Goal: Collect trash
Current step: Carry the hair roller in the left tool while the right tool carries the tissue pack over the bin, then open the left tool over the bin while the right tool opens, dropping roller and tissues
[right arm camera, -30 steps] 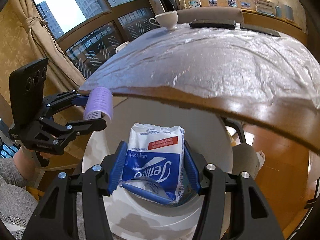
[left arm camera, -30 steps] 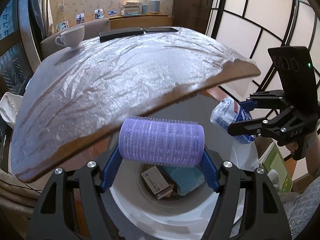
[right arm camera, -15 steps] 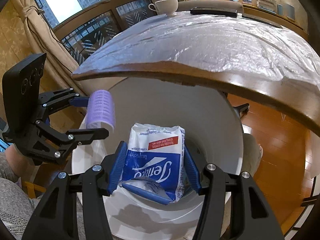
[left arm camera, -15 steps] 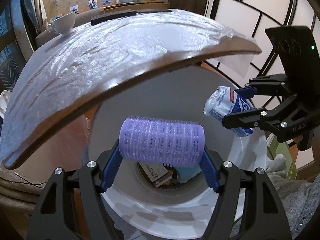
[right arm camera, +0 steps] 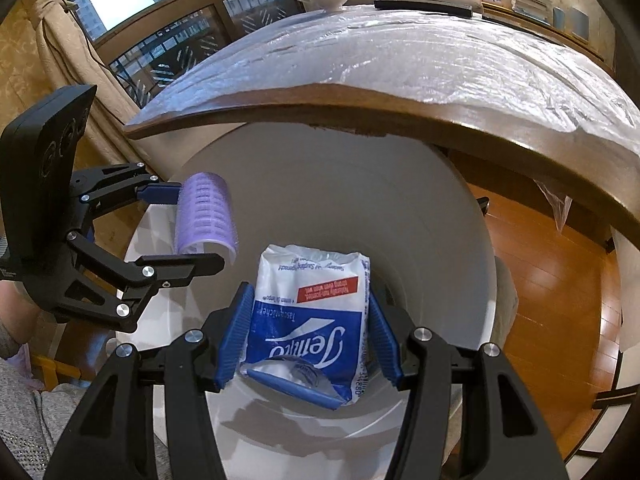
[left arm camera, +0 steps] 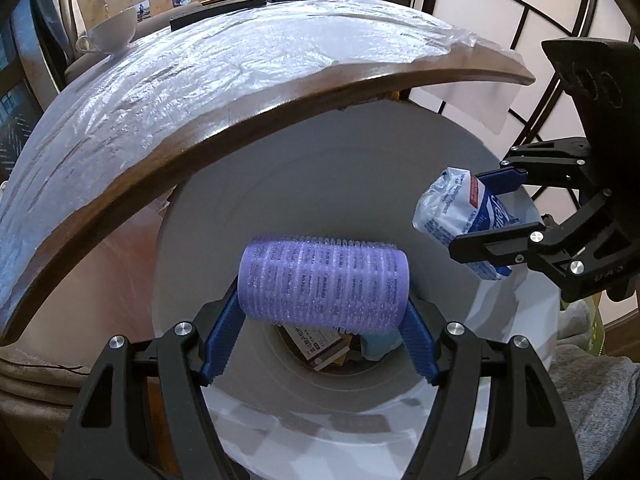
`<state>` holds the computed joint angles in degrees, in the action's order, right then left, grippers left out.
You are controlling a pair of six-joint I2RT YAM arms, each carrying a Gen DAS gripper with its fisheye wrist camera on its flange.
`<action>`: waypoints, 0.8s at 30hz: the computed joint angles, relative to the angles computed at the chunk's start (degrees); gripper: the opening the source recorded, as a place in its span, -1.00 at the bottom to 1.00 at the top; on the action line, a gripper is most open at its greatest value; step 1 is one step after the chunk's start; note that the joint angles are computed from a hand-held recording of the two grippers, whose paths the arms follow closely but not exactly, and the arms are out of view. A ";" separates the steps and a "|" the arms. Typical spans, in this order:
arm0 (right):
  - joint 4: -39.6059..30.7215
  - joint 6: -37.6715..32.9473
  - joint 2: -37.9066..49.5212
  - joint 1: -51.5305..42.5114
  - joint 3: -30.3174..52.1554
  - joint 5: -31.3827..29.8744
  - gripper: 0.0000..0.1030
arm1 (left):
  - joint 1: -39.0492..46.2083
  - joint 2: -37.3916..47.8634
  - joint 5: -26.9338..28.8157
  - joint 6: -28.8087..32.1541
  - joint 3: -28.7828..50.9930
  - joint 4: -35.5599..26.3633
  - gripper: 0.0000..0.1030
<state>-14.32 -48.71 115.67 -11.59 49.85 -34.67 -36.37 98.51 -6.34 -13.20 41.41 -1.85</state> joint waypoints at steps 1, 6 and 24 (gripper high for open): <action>0.31 0.14 0.07 0.12 -0.12 0.13 0.06 | 0.04 0.34 -0.02 0.12 0.19 -0.05 0.39; 1.64 0.62 0.42 0.65 -0.43 0.95 0.06 | 0.44 1.77 0.24 0.48 1.13 -0.12 0.39; 8.79 3.62 -3.99 0.23 -5.31 -1.24 0.61 | -1.16 0.59 -2.88 2.34 0.08 2.90 0.69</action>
